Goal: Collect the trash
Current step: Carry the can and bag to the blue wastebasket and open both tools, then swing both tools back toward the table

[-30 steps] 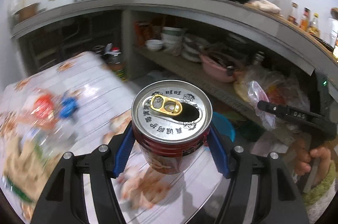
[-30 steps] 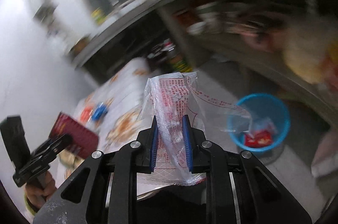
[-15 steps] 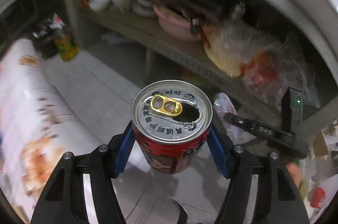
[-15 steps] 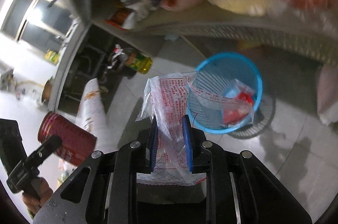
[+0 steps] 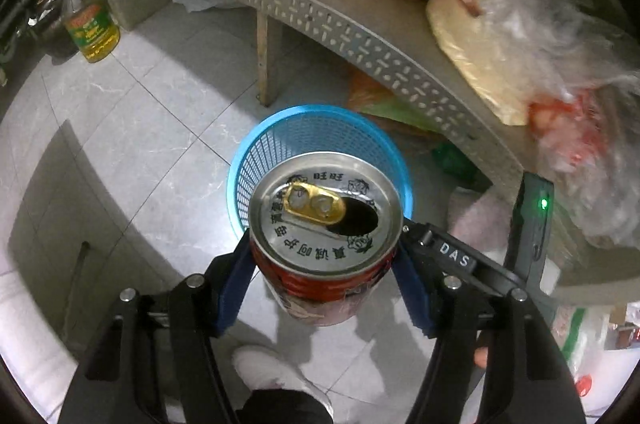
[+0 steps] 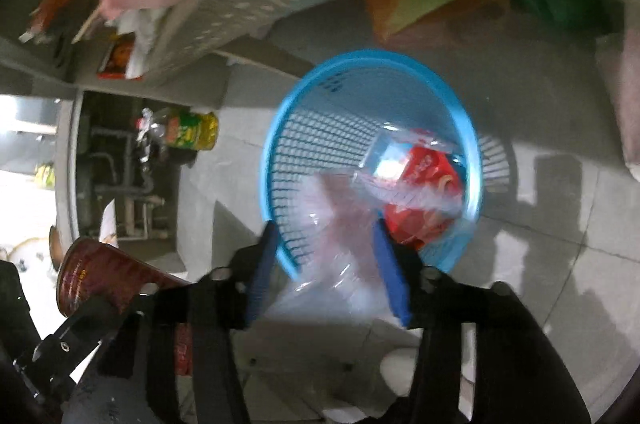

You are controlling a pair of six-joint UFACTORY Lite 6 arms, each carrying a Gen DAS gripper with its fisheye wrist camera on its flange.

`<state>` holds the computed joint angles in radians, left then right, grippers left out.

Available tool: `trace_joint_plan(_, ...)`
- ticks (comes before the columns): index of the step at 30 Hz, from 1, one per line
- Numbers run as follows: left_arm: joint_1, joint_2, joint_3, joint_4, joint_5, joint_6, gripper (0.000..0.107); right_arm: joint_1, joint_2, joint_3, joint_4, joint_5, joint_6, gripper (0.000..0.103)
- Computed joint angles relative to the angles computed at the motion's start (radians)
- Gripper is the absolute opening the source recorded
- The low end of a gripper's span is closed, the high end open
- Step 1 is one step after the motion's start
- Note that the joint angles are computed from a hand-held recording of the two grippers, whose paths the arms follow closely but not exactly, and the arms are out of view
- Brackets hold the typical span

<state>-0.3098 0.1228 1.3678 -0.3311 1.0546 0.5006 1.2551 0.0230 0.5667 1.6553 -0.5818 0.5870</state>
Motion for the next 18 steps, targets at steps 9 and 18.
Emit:
trace_joint_plan(9, -0.050, 0.163, 0.051, 0.010, -0.078, -0.053, 0.064, 0.239, -0.009, 0.047, 0.273, -0.181, -0.078, 0.059)
trace_joint_plan(18, -0.014, 0.165, 0.100, -0.067, -0.041, -0.080, 0.075, 0.390, 0.042, 0.141, 0.399, -0.266, -0.106, 0.059)
